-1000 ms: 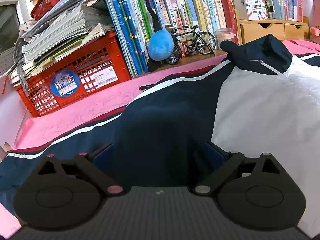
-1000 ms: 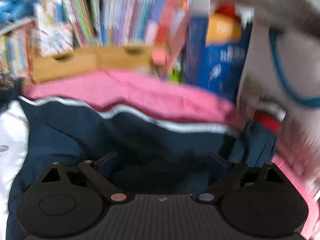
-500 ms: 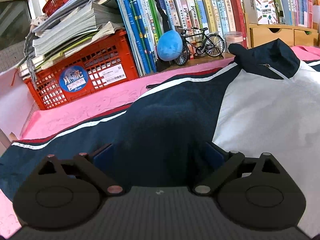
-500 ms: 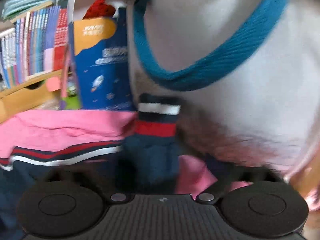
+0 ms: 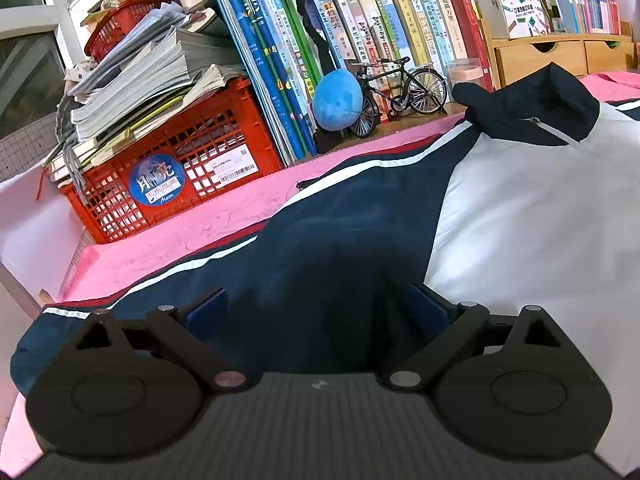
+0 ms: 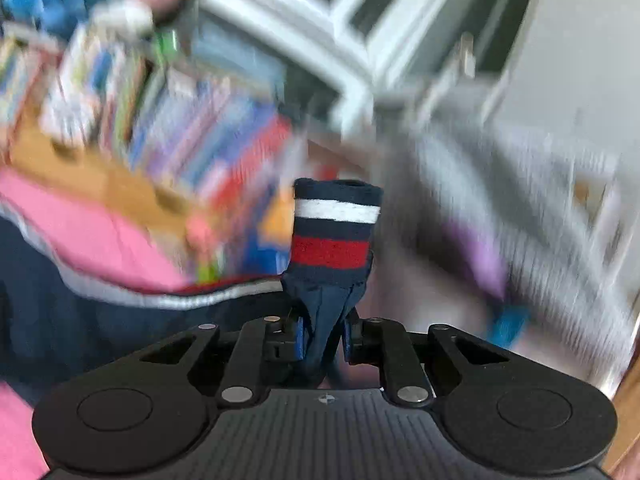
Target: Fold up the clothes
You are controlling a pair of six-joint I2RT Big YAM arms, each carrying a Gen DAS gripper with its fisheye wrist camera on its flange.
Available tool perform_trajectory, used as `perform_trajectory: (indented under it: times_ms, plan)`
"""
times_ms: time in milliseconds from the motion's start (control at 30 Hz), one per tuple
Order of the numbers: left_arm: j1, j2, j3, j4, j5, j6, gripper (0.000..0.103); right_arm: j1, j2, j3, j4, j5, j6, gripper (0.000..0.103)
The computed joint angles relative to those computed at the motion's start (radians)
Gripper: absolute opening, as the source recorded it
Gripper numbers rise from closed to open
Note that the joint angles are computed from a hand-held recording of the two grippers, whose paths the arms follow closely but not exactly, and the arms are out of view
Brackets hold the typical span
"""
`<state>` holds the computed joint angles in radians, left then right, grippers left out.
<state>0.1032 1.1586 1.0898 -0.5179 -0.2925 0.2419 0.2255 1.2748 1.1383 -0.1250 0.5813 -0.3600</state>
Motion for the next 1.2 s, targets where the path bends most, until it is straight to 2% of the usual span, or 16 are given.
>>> perform_trajectory:
  times_ms: [33,133,200,300,367,400,500,567,633,700,833,933,1000,1033,1100,1200]
  plan:
    - [-0.003,0.000,-0.002,0.003,-0.006,0.004,0.098,-0.011,0.004,-0.001,-0.051,-0.005,0.031,0.029]
    - [-0.012,-0.003,-0.007,0.014,-0.026,0.017,0.098,-0.023,0.023,-0.015,-0.155,0.022,0.109,0.064]
    - [-0.014,-0.004,-0.009,0.018,-0.031,0.023,0.098,-0.007,0.023,-0.033,-0.171,0.056,0.120,0.069]
    - [-0.011,-0.003,-0.008,0.017,-0.027,0.024,0.098,0.062,-0.007,-0.049,-0.188,0.211,0.202,0.087]
    - [-0.010,-0.003,-0.007,0.016,-0.024,0.023,0.098,0.137,-0.054,-0.083,-0.094,0.300,0.266,0.087]
    - [-0.010,-0.003,-0.007,0.016,-0.023,0.023,0.098,0.178,-0.092,-0.099,-0.053,0.268,0.292,0.087]
    - [-0.013,-0.005,-0.010,0.021,-0.031,0.029,0.098,0.234,-0.046,-0.005,-0.150,-0.027,0.464,0.087]
    - [-0.016,-0.006,-0.012,0.025,-0.039,0.034,0.098,0.256,0.020,0.074,-0.217,-0.216,0.555,0.075]
    - [-0.018,-0.007,-0.014,0.027,-0.044,0.038,0.098,0.269,0.126,0.174,-0.313,-0.365,0.617,0.054]
    - [-0.019,-0.008,-0.014,0.029,-0.046,0.042,0.098,0.275,0.212,0.250,-0.385,-0.409,0.636,0.051]
    - [-0.017,-0.006,-0.011,0.027,-0.043,0.042,0.098,0.219,0.192,0.221,-0.427,-0.390,0.670,0.047]
    - [-0.008,-0.005,-0.006,0.016,-0.025,0.030,0.098,0.129,0.185,0.219,-0.482,-0.218,0.643,0.051]
    - [0.000,-0.005,-0.002,0.006,-0.008,0.020,0.098,0.056,0.189,0.219,-0.500,-0.083,0.652,0.064]
    - [0.003,-0.004,0.000,0.002,-0.002,0.016,0.098,0.018,0.193,0.222,-0.510,-0.037,0.659,0.056]
    - [0.006,-0.003,0.002,-0.001,0.005,0.012,0.098,-0.029,0.198,0.236,-0.519,-0.024,0.665,0.062]
    - [0.002,-0.004,0.002,0.000,-0.002,0.014,0.098,-0.004,0.215,0.290,-0.585,-0.001,0.700,0.062]
